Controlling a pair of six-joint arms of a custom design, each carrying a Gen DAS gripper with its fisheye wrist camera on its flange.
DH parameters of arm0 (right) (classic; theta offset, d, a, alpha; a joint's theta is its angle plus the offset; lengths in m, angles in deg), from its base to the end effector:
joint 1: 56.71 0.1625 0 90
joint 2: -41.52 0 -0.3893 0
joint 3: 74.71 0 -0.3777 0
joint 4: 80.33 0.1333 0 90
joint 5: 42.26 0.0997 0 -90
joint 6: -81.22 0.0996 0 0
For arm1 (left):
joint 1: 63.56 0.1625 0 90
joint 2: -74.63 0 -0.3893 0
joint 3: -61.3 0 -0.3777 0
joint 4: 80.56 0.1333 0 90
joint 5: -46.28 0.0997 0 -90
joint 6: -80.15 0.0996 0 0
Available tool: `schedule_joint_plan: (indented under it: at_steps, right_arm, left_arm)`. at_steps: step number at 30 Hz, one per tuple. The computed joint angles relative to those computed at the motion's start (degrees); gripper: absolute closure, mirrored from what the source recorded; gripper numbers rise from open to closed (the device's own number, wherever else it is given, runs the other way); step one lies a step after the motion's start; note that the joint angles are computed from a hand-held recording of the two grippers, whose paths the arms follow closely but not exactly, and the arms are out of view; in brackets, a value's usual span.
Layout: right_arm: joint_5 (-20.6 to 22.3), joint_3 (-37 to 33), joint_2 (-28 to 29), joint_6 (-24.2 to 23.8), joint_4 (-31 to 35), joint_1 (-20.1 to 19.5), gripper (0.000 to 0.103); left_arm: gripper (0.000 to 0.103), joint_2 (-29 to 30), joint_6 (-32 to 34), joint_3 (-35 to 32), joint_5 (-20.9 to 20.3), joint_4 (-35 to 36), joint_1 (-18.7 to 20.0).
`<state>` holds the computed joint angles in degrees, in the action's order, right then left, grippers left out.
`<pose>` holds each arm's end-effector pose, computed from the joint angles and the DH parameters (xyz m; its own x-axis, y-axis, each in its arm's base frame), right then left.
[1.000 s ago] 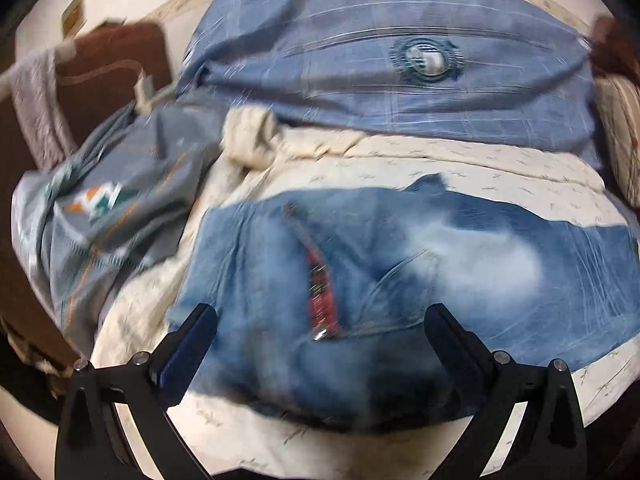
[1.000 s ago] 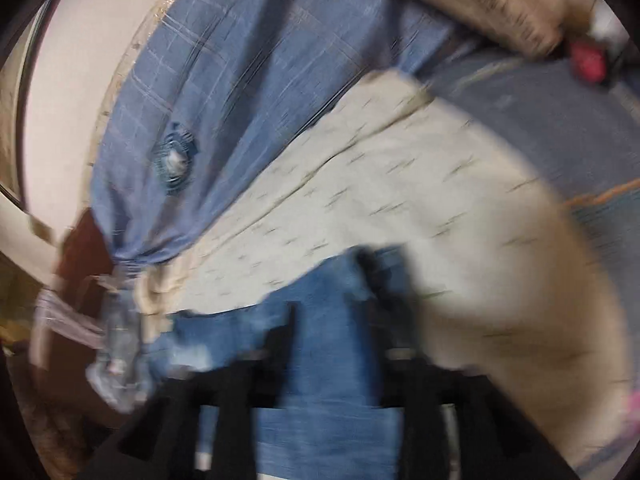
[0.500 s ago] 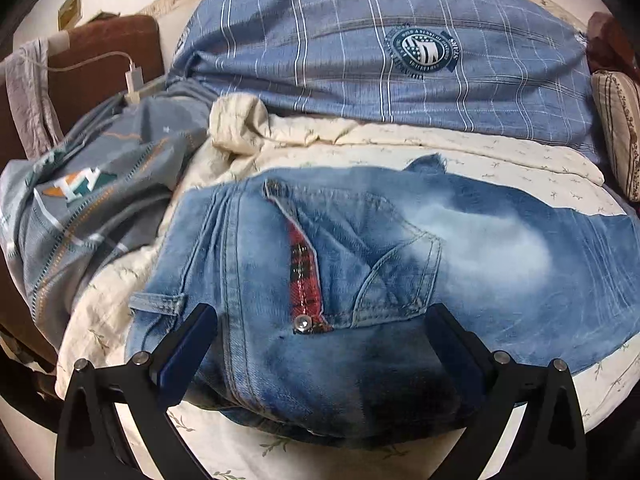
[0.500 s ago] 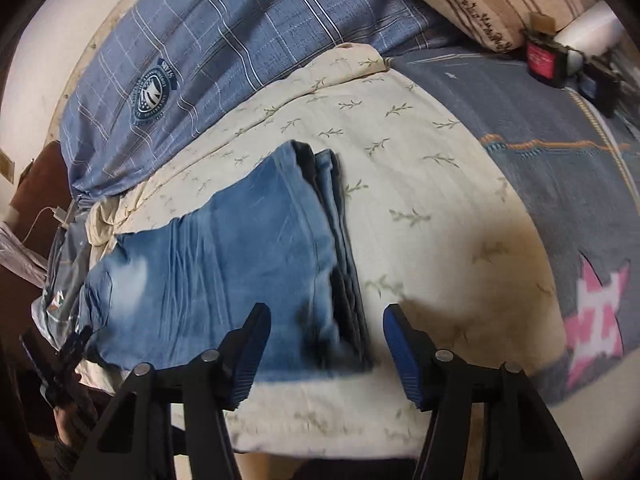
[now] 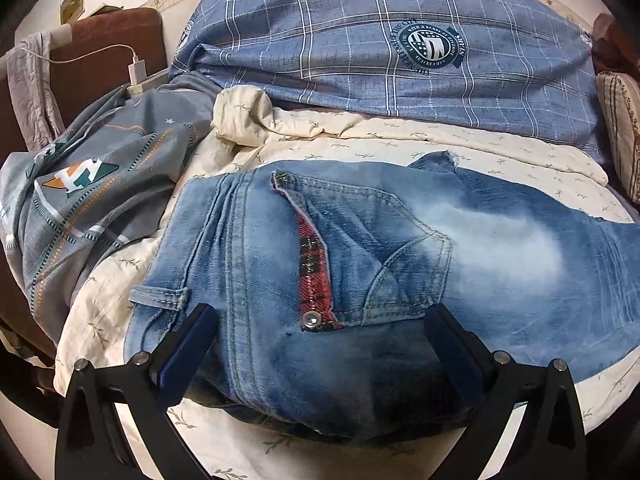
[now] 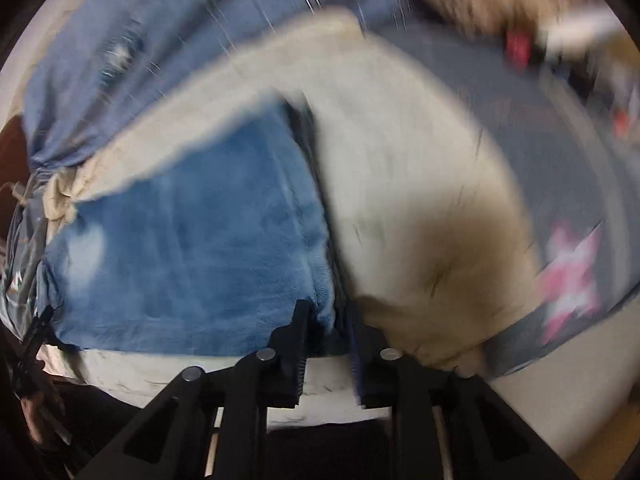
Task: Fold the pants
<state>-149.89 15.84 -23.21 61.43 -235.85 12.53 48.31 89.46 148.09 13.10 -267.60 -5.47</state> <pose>-0.1317 -0.6383 0.3407 -0.8663 0.2445 0.4355 -0.0219 0.8526 -0.5221 -0.1584 -0.6643 0.0221 -0.6499 -0.0220 -0.7597 0.5367 0.6945 -0.4792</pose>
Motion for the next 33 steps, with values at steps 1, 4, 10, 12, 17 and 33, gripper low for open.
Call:
schedule_joint_plan:
  at_steps: [1,4,10,12,17,33]
  right_arm:
    - [0.5,0.6,-0.9,-0.4,-0.7,0.2,0.069]
    - [0.4,2.7,-3.2,-2.3,-7.3,1.6,0.052]
    - [17.4,-6.9,-0.6,-1.7,5.2,1.5,0.052]
    - [21.9,-14.6,3.9,-0.4,14.2,1.0,0.052]
    - [22.7,-34.1,17.4,11.9,19.8,-2.6,0.094]
    - [33.9,4.0,-9.7,9.6,8.8,-10.5,0.020]
  left_arm:
    - [0.000,0.1,0.5,0.0,0.2,-0.5,-0.1]
    - [0.000,0.7,1.1,-0.6,1.2,0.1,-0.1]
    - [0.000,1.8,-0.2,-2.5,4.0,4.7,0.0]
    - [0.000,2.0,0.5,-2.5,4.5,4.4,-0.1]
    - [0.000,1.7,0.5,-2.2,4.8,4.3,-0.1]
    - [0.000,-0.3,-6.9,-0.6,-10.8,4.5,-3.1]
